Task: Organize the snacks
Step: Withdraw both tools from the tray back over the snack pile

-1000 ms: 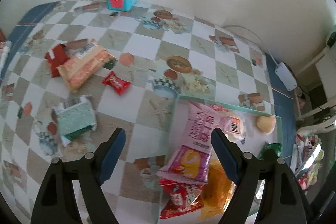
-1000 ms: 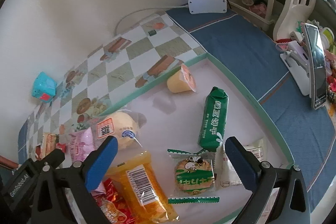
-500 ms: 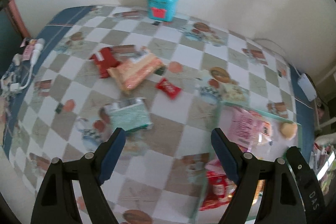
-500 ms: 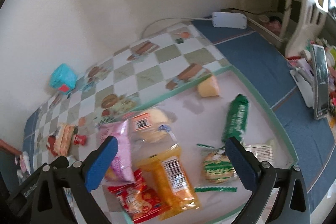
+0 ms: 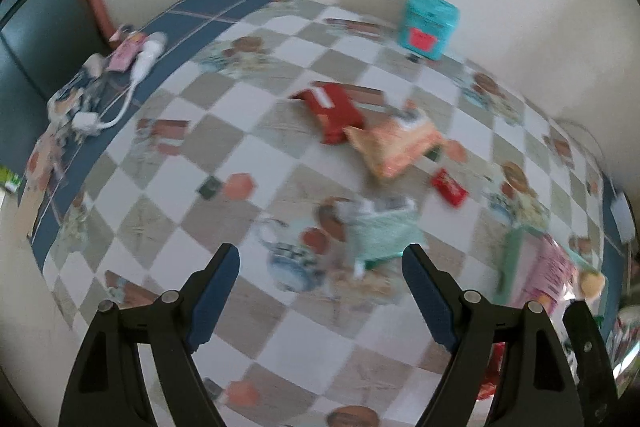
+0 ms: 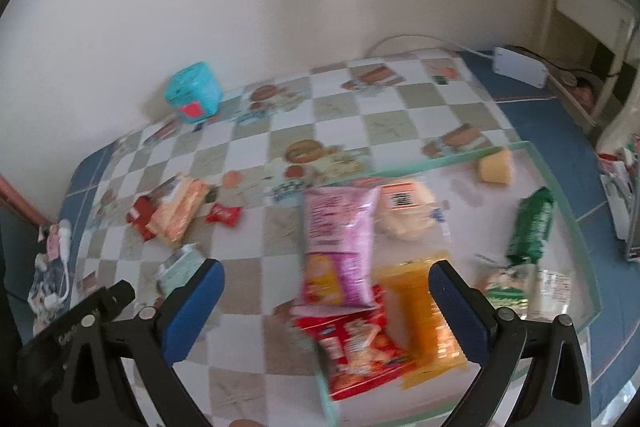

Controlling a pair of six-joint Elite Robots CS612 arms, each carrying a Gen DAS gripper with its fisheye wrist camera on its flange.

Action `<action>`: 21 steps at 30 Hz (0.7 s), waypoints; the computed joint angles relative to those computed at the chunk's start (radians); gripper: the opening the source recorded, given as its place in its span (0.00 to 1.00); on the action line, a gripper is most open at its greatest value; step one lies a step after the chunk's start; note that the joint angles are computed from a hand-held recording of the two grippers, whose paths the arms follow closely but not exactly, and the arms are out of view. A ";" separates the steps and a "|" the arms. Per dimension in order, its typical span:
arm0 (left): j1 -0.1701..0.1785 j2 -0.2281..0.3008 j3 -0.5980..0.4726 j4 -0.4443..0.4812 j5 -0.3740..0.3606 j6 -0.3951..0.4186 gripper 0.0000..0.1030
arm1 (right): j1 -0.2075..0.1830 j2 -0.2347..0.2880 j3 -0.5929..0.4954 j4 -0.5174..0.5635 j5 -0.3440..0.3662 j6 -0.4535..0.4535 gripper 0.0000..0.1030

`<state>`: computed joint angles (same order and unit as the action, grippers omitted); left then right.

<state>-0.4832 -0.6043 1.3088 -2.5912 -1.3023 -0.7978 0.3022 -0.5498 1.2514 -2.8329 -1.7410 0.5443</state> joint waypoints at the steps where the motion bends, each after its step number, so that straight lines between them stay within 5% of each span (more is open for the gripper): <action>1: 0.005 -0.004 0.006 -0.002 0.003 -0.011 0.82 | 0.003 0.003 -0.006 0.004 0.004 -0.003 1.00; 10: 0.046 -0.019 0.042 0.026 0.018 -0.113 0.82 | 0.030 0.039 -0.078 0.060 0.041 -0.041 1.00; 21: 0.058 -0.014 0.040 0.064 0.025 -0.123 0.82 | 0.048 0.075 -0.142 0.113 0.055 -0.079 1.00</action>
